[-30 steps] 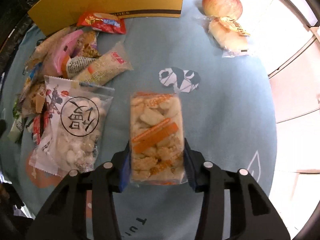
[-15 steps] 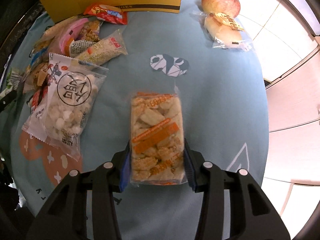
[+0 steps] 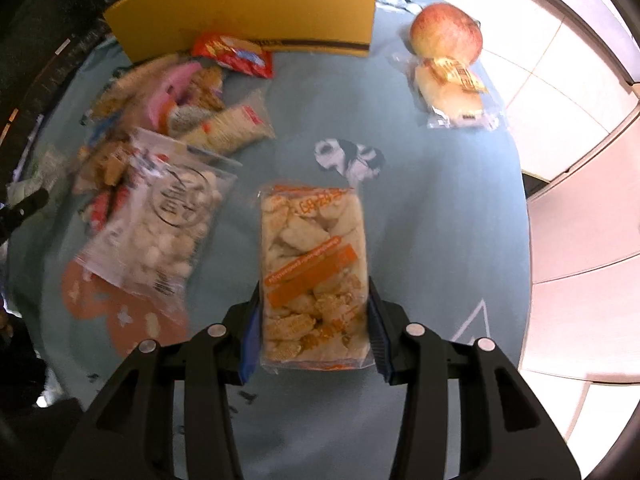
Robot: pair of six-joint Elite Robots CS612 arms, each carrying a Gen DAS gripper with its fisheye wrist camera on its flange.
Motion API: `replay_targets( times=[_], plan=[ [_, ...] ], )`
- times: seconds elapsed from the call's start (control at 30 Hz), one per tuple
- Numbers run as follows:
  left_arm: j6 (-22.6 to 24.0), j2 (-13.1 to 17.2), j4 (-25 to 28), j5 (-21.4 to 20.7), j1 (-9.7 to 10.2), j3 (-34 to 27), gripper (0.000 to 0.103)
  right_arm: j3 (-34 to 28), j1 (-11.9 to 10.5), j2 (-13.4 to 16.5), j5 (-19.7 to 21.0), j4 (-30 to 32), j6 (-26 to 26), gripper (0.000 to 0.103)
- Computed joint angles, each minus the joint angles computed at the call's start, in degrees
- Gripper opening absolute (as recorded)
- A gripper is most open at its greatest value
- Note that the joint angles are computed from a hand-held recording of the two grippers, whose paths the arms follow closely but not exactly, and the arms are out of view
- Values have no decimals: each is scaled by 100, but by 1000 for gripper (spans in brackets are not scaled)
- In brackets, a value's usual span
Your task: Organize snacks
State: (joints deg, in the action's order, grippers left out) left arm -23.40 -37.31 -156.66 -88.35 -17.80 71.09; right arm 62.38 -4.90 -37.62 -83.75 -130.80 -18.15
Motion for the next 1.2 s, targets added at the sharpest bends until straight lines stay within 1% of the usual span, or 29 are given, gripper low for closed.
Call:
replay_targets(
  times=[0.03, 0.07, 0.1, 0.17, 0.2, 0.23, 0.27, 0.3, 0.33, 0.4, 0.47, 0.53, 0.57, 0.6, 0.63, 0.67, 0.7, 0.77, 0.8, 0.83, 0.87, 0.9, 0.97, 1.0, 1.03, 1.1, 1.2],
  plan=[
    [-36, 7, -25, 73, -9, 10, 57, 41, -7, -13, -62, 1, -27, 46],
    [-76, 11, -84, 73, -2, 23, 67, -62, 43, 86, -92, 31, 31, 46],
    [-143, 21, -175, 75, 5, 27, 74, -46, 35, 80, -102, 56, 39, 46],
    [-155, 41, -209, 139, 11, 4, 74, -2, 21, 66, -128, 79, 35, 46],
    [-120, 67, -144, 141, 19, -45, 73, -3, 21, 72, -131, 82, 32, 46],
    [-74, 87, -106, 152, 24, -80, 59, 19, 19, 63, -136, 74, 25, 46],
    [-25, 98, -17, 209, 17, -115, 54, 32, 17, 55, -133, 66, 22, 46],
    [-19, 101, -33, 177, 25, -120, 50, 43, 13, 47, -124, 66, 22, 46],
    [-48, 94, -91, 92, 38, -100, 48, 46, 10, 41, -115, 72, 17, 46],
    [-64, 82, -135, -99, 62, -73, 41, 77, 1, 20, -97, 45, 10, 46],
    [-43, 58, -169, -324, 78, -29, 36, -34, -7, 80, -84, 98, 39, 46],
    [-38, 35, -166, -363, 68, 9, 34, -111, 19, 137, -92, 125, 92, 46],
    [-43, 28, -122, -302, 59, 13, 36, -172, 35, 180, -100, 146, 96, 46],
    [-70, 35, -20, -213, 51, -15, 47, -178, 36, 184, -110, 154, 81, 46],
    [-94, 51, 106, -177, 50, -58, 54, -185, 41, 188, -119, 167, 65, 46],
    [-134, 57, 199, -70, 39, -82, 71, -185, 51, 192, -126, 178, 55, 46],
    [-184, 60, 306, 77, 23, -98, 80, -180, 59, 191, -124, 182, 38, 46],
    [-266, 84, 457, 59, 38, -128, 82, -177, 69, 192, -115, 187, 26, 46],
    [-261, 95, 477, 34, 37, -131, 82, -171, 71, 188, -121, 187, 16, 46],
    [-211, 103, 472, -1, 34, -130, 79, -169, 70, 185, -122, 188, 18, 46],
    [-127, 105, 432, -16, 25, -118, 66, -173, 69, 184, -120, 196, 24, 46],
    [-25, 93, 333, -19, 13, -94, 58, -177, 69, 185, -122, 202, 26, 46],
    [1, 89, 215, -205, 32, -84, 45, -176, 70, 184, -123, 195, 41, 46],
    [49, 78, 168, -327, 41, -78, 41, -173, 72, 185, -120, 188, 47, 46],
    [81, 67, 147, -450, 52, -77, 40, -171, 69, 183, -110, 186, 51, 46],
    [156, 30, 64, -531, 43, -44, 39, -174, 56, 180, -71, 178, 72, 46],
    [242, -71, -162, -449, 12, 42, 39, -144, 23, 142, 70, 38, 156, 46]
  ],
)
